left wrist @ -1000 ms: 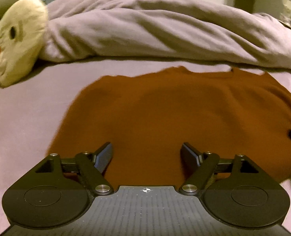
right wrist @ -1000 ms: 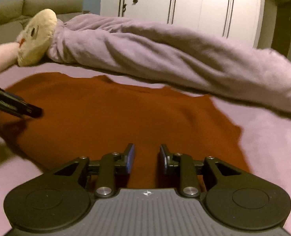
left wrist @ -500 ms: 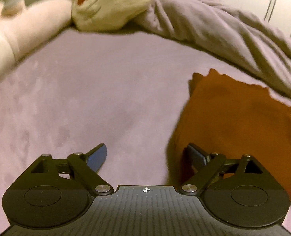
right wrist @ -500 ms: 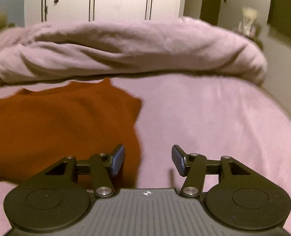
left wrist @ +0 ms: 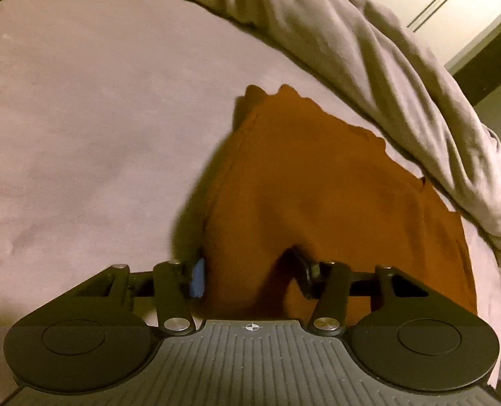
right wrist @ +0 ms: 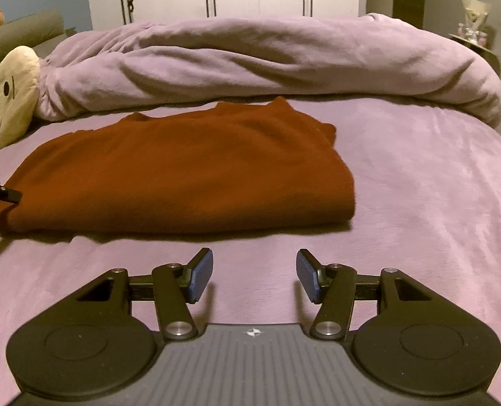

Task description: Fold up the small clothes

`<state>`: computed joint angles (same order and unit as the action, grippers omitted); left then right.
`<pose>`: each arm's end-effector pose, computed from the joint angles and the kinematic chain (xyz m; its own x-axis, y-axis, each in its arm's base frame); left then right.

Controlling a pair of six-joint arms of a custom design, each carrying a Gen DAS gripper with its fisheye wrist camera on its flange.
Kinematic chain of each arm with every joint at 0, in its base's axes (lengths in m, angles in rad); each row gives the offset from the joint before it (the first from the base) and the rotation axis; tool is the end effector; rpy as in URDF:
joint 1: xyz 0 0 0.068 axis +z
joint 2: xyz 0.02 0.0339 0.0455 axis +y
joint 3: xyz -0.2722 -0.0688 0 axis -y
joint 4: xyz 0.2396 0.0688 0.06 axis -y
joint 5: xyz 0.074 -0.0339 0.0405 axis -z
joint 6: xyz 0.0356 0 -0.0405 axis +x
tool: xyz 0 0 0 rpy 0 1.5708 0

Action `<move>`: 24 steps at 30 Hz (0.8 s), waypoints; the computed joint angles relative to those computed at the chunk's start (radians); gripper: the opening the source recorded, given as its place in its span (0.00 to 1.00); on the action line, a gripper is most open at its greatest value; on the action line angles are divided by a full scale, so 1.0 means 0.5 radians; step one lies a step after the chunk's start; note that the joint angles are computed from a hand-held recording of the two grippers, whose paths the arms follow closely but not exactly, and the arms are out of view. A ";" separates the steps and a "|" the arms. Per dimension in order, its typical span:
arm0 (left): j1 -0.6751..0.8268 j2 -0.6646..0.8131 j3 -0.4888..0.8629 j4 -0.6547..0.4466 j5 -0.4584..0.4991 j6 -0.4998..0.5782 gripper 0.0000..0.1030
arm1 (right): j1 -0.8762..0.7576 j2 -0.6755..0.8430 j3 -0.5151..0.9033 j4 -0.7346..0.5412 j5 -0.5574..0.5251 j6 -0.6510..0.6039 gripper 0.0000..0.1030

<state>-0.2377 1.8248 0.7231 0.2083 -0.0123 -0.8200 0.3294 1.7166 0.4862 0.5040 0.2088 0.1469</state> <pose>0.3101 -0.0747 0.1050 -0.6833 -0.5867 -0.4346 -0.3982 0.7984 -0.4517 0.2649 0.0828 0.1047 -0.6466 -0.0697 -0.7597 -0.0760 0.9967 -0.0268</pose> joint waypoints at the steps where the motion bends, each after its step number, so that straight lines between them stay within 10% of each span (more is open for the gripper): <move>1: 0.007 0.031 0.023 0.001 0.004 0.011 0.60 | 0.007 0.002 0.004 -0.005 0.006 0.001 0.53; 5: 0.044 0.091 0.038 0.102 0.086 -0.025 0.61 | 0.008 -0.009 -0.004 -0.008 -0.003 0.017 0.53; 10: 0.103 0.108 0.112 0.057 0.205 -0.001 0.27 | 0.006 0.025 0.023 -0.006 -0.023 0.023 0.53; 24: -0.117 -0.090 0.494 -0.281 0.057 0.155 0.22 | -0.066 -0.069 -0.051 0.041 -0.092 0.044 0.54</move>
<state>-0.2963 1.7799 0.9702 0.0679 0.0164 -0.7423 0.2966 1.6821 0.4609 0.5247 0.1626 0.1691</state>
